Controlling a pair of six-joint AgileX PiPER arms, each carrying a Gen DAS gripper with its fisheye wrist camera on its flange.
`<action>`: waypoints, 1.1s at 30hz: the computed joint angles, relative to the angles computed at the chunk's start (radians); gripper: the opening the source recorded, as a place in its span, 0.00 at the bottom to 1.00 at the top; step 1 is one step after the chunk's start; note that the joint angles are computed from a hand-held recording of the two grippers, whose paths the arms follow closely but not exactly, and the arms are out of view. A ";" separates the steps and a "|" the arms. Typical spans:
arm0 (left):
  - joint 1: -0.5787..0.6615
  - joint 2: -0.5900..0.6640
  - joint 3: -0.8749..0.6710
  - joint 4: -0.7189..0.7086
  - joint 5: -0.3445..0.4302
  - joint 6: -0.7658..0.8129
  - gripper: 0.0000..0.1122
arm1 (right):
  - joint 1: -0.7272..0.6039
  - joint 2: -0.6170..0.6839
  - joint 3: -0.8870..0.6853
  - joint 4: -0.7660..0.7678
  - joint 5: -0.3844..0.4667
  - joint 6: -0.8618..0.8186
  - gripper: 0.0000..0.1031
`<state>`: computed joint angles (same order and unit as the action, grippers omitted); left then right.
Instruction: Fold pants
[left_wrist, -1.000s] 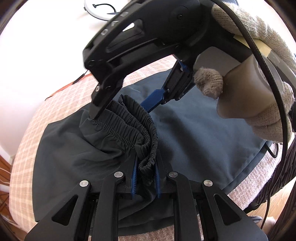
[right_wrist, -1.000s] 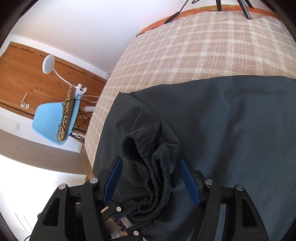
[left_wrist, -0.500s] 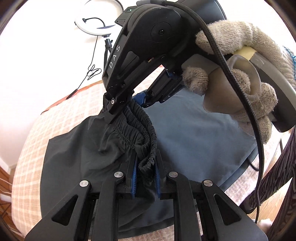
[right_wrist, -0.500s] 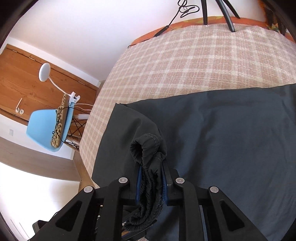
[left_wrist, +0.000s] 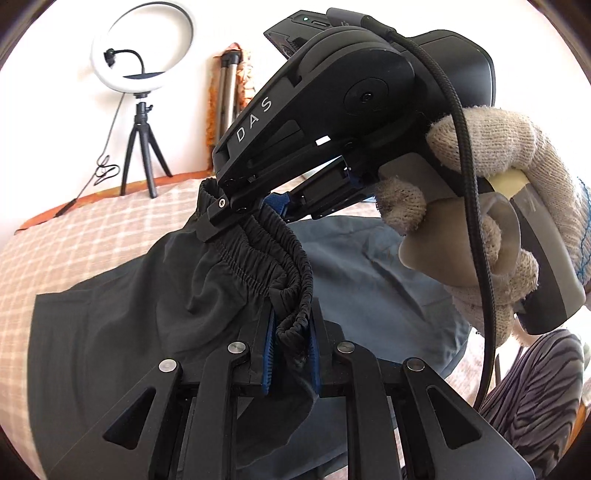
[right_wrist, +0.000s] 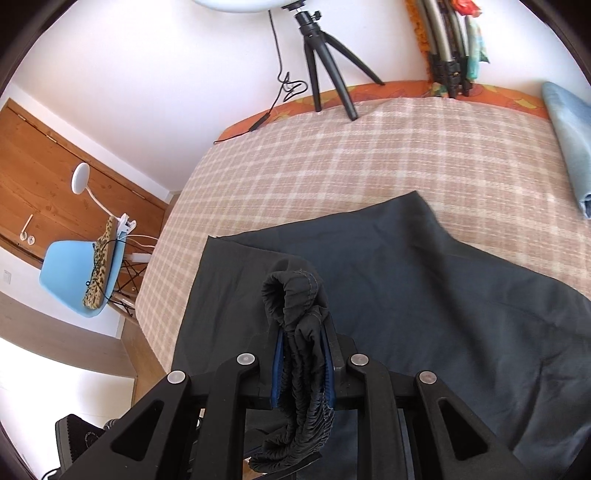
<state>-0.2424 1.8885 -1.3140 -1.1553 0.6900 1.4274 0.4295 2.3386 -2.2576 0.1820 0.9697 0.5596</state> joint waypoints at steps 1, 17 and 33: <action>-0.023 -0.001 0.002 0.002 -0.006 -0.004 0.12 | -0.014 -0.055 0.100 0.000 -0.037 -0.005 0.16; -0.313 0.058 -0.061 0.143 -0.117 -0.183 0.15 | -0.197 -0.455 0.812 0.022 -0.282 -0.128 0.16; -0.022 -0.042 -0.041 0.400 -0.087 -0.240 0.40 | -0.370 -0.536 1.037 0.292 -0.374 -0.444 0.28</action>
<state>-0.2647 1.8465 -1.3547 -0.7555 0.6026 1.1870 0.0595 1.8024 -1.2204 0.4742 0.5953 0.1157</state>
